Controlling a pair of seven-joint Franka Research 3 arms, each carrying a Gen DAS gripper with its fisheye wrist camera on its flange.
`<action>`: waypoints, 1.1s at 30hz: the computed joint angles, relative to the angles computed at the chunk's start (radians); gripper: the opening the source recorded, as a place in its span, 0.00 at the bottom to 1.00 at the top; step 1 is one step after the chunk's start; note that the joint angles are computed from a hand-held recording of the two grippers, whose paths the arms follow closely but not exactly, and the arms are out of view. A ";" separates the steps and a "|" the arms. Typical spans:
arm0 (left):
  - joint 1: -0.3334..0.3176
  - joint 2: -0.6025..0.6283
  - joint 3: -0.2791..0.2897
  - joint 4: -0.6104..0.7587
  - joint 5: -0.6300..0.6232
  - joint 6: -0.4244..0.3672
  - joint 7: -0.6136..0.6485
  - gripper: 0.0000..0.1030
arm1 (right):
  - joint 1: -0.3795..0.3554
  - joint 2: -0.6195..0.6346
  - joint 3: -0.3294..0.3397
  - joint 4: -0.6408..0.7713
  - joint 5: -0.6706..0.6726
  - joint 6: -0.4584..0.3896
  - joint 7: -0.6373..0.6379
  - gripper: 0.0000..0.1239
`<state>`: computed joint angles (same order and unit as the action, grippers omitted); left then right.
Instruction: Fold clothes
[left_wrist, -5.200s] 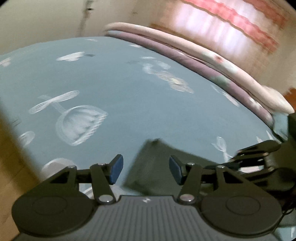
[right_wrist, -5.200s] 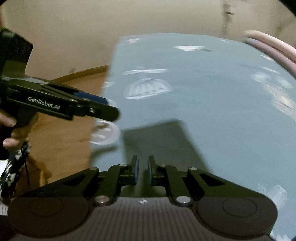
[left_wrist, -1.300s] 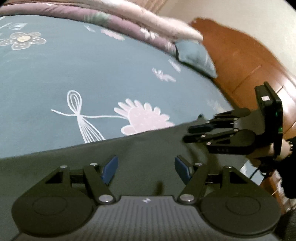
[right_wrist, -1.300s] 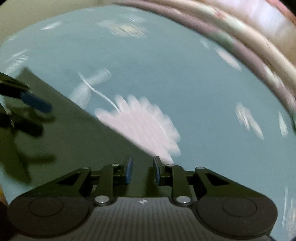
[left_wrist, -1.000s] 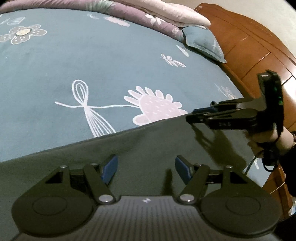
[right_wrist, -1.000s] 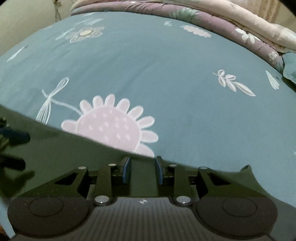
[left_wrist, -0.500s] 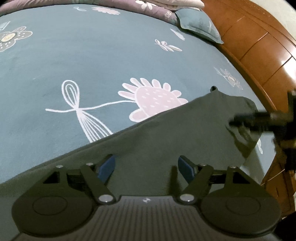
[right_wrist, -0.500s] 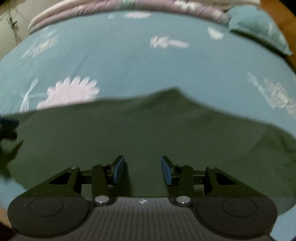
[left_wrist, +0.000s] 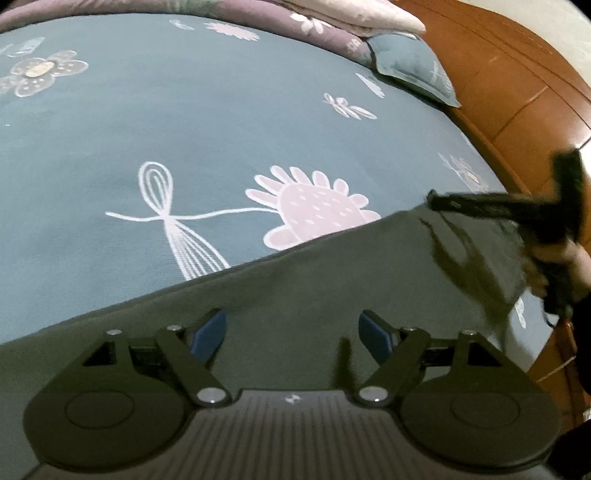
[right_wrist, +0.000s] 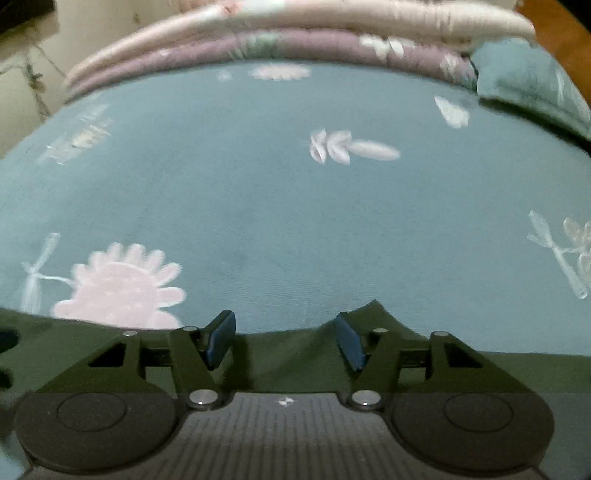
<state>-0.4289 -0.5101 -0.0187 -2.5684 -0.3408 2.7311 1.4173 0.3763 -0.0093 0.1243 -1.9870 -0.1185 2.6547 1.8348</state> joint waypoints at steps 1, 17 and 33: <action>0.008 -0.007 -0.009 -0.003 0.006 0.001 -0.012 0.77 | -0.002 -0.030 -0.001 -0.031 -0.022 -0.006 0.021 0.53; 0.160 -0.037 -0.243 0.052 0.397 -0.132 -0.477 0.77 | -0.245 -0.522 0.016 -0.581 0.029 0.067 0.130 0.62; 0.132 -0.074 -0.396 0.016 0.799 0.008 -0.751 0.77 | -0.029 -0.636 -0.109 -0.757 0.290 0.327 -0.255 0.61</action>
